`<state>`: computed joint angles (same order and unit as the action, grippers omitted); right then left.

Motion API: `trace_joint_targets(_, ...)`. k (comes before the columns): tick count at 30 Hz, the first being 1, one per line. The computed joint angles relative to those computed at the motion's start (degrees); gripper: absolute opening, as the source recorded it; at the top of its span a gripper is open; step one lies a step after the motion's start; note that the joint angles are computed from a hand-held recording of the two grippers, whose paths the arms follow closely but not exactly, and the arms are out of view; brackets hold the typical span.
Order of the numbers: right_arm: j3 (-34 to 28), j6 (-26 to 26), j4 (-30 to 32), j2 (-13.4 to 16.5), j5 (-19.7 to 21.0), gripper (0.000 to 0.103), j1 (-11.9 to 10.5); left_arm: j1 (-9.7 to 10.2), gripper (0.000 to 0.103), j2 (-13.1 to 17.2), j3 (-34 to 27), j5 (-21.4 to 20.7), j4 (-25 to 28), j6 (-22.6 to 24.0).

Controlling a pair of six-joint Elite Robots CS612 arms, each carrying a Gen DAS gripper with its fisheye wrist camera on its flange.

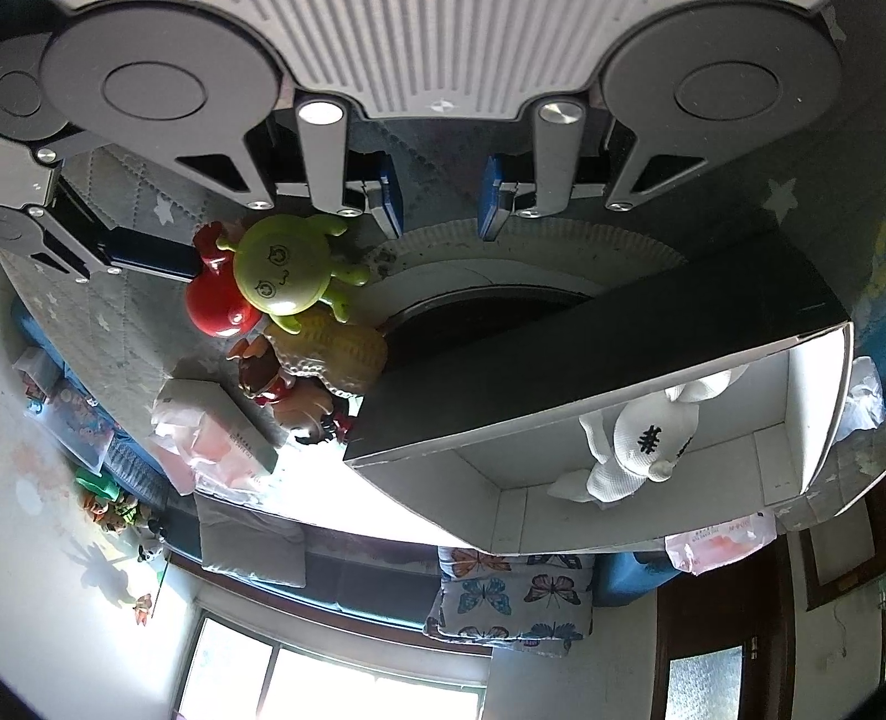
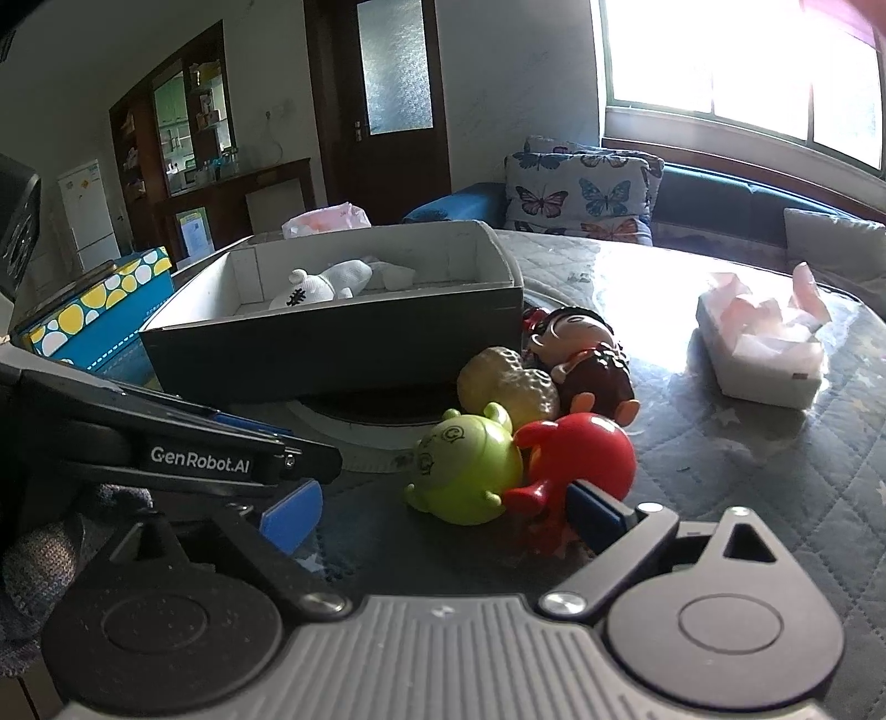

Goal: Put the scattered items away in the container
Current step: 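Withdraw the right gripper from the box back over the table, then move the left gripper to the green alien toy and close on it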

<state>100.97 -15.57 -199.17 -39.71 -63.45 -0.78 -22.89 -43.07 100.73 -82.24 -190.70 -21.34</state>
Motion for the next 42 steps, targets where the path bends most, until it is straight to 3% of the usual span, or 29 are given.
trace_joint_targets(18, 0.4, -1.2, -2.3, -0.3, -0.5, 0.094, 0.4, 0.65, 0.032, 0.2, -0.6, -0.3, -0.1, -0.5)
trace_joint_targets(28, -0.9, -3.2, 0.7, 0.3, 0.1, 0.087, 0.9, 0.74, 0.032, -0.3, -0.4, -0.9, -1.7, -0.1)
trace_joint_targets(38, 0.0, -9.8, 3.1, -0.1, 5.4, 0.084, 1.0, 1.20, 0.032, -1.0, -0.3, -5.6, -3.1, 0.5)
trace_joint_targets(42, 0.1, -8.8, 2.1, -0.1, 3.9, 0.082, 1.4, 1.17, 0.032, -1.1, -0.5, -6.7, -3.0, 1.5)
